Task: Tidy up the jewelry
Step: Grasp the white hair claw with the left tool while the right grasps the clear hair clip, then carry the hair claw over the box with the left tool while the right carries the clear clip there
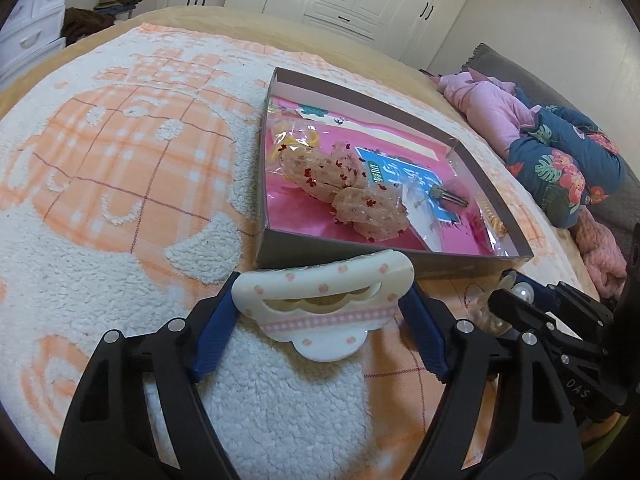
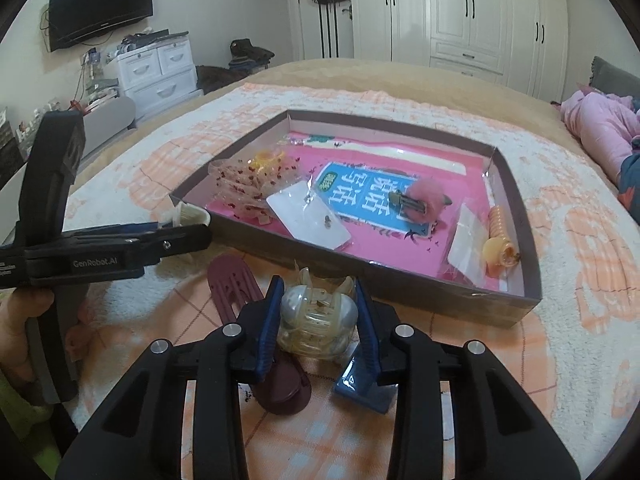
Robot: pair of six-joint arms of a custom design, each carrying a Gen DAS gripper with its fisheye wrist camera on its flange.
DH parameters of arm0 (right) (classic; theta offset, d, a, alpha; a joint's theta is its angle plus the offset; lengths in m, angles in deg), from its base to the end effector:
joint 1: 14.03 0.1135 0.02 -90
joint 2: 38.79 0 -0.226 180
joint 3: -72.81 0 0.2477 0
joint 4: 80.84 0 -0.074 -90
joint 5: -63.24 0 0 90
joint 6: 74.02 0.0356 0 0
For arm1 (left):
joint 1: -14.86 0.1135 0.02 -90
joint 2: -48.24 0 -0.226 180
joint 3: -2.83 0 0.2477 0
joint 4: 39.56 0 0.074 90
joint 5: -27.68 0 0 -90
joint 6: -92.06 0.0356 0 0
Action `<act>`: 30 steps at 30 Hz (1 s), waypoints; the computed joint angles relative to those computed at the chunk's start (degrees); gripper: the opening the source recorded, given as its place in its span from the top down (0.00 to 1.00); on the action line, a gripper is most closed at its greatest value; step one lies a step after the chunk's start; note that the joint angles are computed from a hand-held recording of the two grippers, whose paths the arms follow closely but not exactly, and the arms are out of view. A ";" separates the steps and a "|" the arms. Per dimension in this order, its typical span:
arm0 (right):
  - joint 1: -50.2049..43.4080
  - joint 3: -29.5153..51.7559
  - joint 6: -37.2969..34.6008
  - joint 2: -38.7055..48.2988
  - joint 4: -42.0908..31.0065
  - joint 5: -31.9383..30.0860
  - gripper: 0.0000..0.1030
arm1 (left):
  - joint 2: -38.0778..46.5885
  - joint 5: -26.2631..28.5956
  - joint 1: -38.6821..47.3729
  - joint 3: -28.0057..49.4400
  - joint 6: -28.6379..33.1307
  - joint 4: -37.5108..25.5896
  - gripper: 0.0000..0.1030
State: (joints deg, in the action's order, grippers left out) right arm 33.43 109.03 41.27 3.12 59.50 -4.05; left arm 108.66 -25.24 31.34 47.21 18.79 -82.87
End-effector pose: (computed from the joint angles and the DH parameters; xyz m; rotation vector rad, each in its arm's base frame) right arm 0.1273 0.1185 0.1639 -0.2545 2.2796 0.1871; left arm 0.1966 0.0358 0.1535 0.2253 2.3937 -0.5820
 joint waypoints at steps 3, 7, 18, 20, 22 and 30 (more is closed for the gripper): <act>1.67 0.05 0.35 -1.77 -1.35 1.12 0.67 | -1.51 0.93 0.92 -0.30 1.07 -1.71 0.34; 3.88 0.07 1.20 -3.59 -2.93 2.46 0.68 | -5.28 2.78 2.89 -0.81 3.64 -6.05 0.34; 4.36 -0.61 3.61 -14.41 -10.38 4.86 0.68 | -15.97 8.07 7.83 0.48 8.14 -17.16 0.35; 2.79 -0.76 3.42 -17.57 -12.47 4.76 0.68 | -17.45 7.62 6.79 0.61 7.03 -17.07 0.35; 1.05 -1.06 2.99 -20.44 -14.19 4.28 0.68 | -18.15 7.10 5.34 0.85 5.71 -16.68 0.35; -10.09 -2.10 -1.52 -29.44 -18.97 -0.61 0.68 | -20.65 1.89 -5.63 0.85 -2.99 -11.70 0.35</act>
